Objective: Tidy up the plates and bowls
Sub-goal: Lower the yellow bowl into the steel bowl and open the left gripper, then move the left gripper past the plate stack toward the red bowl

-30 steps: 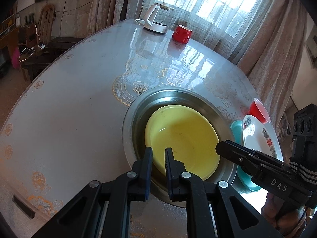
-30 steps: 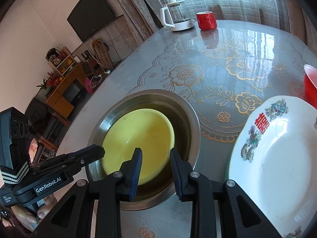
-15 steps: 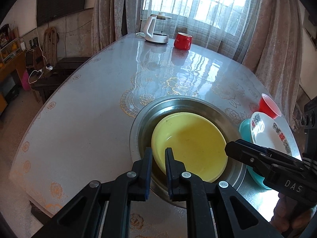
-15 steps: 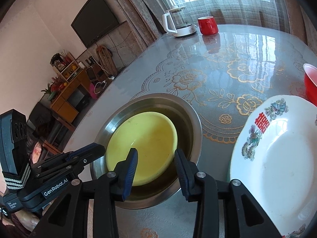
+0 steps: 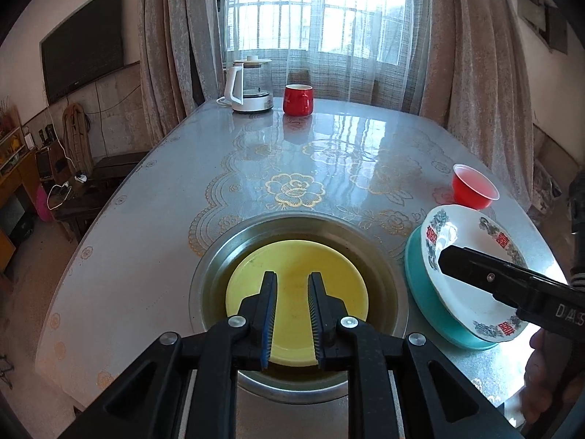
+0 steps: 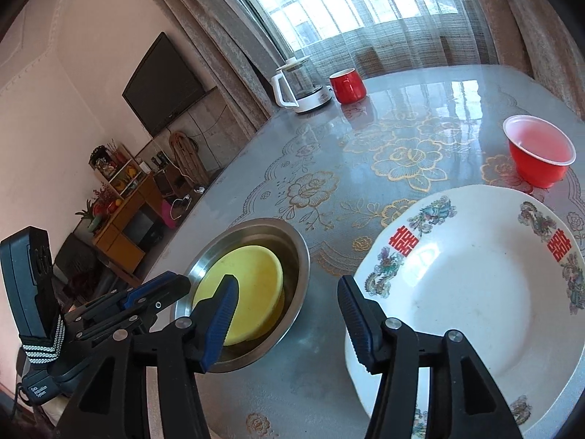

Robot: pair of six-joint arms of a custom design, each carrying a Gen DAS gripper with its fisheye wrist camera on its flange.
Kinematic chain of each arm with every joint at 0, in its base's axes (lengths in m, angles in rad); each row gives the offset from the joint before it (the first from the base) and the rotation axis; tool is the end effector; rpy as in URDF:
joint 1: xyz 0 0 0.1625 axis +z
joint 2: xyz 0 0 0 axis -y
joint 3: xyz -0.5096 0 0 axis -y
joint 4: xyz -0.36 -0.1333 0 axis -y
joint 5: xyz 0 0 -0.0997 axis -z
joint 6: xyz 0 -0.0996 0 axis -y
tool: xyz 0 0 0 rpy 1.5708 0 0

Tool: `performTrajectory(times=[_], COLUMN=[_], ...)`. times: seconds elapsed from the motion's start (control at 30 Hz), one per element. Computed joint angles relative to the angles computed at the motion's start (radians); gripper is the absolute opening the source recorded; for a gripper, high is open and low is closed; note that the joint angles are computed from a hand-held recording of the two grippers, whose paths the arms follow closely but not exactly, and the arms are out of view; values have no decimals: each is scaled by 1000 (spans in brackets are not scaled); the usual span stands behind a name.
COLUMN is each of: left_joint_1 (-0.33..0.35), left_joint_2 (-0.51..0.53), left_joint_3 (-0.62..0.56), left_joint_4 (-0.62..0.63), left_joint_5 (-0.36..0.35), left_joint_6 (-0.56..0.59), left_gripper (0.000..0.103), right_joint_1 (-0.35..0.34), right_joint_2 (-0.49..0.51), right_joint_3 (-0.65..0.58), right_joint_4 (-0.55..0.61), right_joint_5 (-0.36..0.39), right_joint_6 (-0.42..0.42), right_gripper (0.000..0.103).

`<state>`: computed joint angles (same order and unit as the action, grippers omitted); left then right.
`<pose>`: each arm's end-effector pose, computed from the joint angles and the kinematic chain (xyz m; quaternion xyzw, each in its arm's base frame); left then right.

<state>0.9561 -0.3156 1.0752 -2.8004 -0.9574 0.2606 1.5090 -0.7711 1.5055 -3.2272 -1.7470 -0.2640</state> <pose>-0.3467 -0.8217 0.0453 0.3293 0.8695 -0.2702 0.2499 0.0680 -0.7767 0.2966 0.0511 -0.8915 0.4245 0.1496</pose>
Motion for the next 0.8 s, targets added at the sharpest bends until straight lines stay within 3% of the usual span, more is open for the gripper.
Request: performTrajectory(times=[0.37,0.8], left_joint_1=[-32,-66], left_joint_2=[34,88], left_joint_3=[-18,-70], left_joint_4=[12,50], left_joint_5=[-25,-53], left_joint_6=[67,137], left_gripper=[18,21], right_joint_1=[-47,-130], right_joint_2=[-64,-143], right_joint_3=[73,142], right_joint_4=[-108,-194], right_joint_5=[-18,-8], right_joint_6=[86,254], right_gripper=[58,58])
